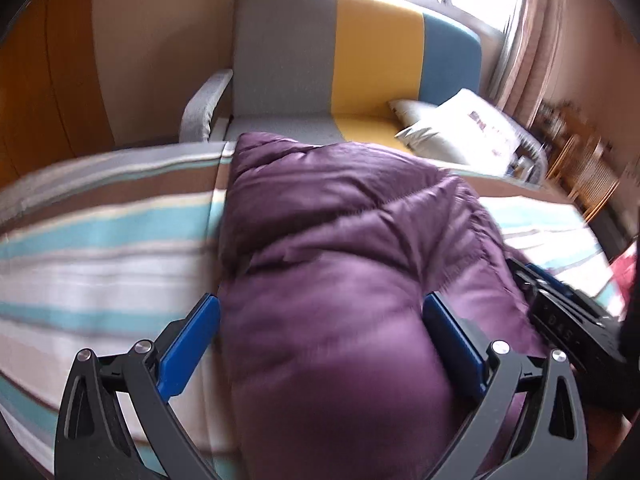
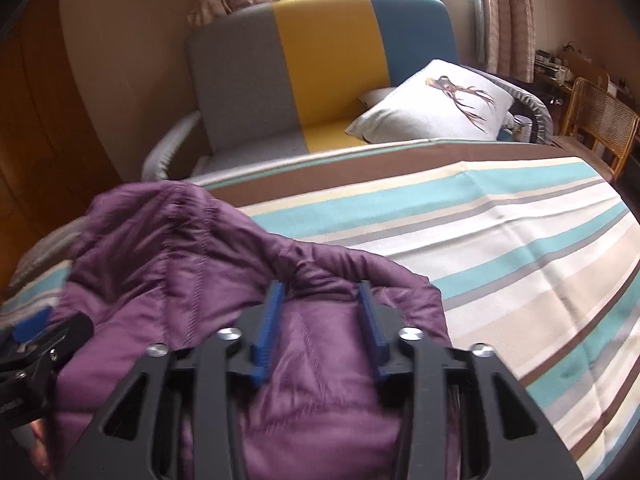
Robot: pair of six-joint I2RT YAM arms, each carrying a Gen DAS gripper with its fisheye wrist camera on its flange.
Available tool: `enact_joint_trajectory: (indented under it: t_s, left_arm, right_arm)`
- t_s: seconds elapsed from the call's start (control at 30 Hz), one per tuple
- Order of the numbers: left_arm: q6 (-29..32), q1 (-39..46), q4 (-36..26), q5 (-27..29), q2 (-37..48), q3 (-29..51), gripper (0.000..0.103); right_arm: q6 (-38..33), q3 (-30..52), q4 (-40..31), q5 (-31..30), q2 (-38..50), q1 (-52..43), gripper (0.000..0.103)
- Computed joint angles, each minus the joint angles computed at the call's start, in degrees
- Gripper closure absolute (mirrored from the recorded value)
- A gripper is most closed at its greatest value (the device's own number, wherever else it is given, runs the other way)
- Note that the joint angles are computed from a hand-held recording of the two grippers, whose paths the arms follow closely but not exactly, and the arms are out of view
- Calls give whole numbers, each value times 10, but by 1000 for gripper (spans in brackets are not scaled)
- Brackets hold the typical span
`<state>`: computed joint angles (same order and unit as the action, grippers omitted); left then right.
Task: Fold large clothes
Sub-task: 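Hold the jacket edge with the right tool while the left tool presses the bundle, then close the right tool on the jacket end and roll it over the bundle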
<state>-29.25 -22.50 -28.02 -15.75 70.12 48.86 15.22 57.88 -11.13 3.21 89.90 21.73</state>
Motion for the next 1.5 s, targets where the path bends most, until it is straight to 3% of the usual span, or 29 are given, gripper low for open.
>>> enact_joint_trajectory:
  t_s: [0.13,0.23,0.33,0.43,0.57,0.67,0.77,0.87,1.13,1.33,1.5]
  left_arm:
    - [-29,-31,-20,2,-107,-58,2]
    - [-38,-103,-34,-72,-152,-91,2]
    - [-41,-170,-45,-154,-129,-100,2]
    - [-15,-179,-38,-176,-91,-91,2]
    - [-16,-142,-46,-115,-110,-89,2]
    - [-39,-111,-67,-60,-169,-102,2]
    - [-64,-103,-96,-40,-232,-117,2]
    - [-74,-88,-111,-4,-285,-131,2]
    - [-39,2,-100,133,-315,-148,2]
    - [-26,-12,-94,129,-273,-120,2]
    - [4,-23,-102,128,-204,-105,2]
  right_arm:
    - [-2,-58,-11,17,-104,20,44]
    - [14,-99,-41,52,-167,45,46]
    - [32,-126,-43,78,-172,57,47]
    - [41,-149,-1,74,-145,48,47]
    - [46,-153,-1,57,-153,36,47]
    - [63,-177,-21,6,-227,9,47]
    - [74,-197,-58,-25,-294,-20,39]
    - [80,-207,-94,-73,-328,-52,38]
    - [106,-210,-107,-187,-303,-96,34]
    - [125,-201,-93,-220,-262,-101,34]
    - [105,-181,-108,-204,-232,-84,34]
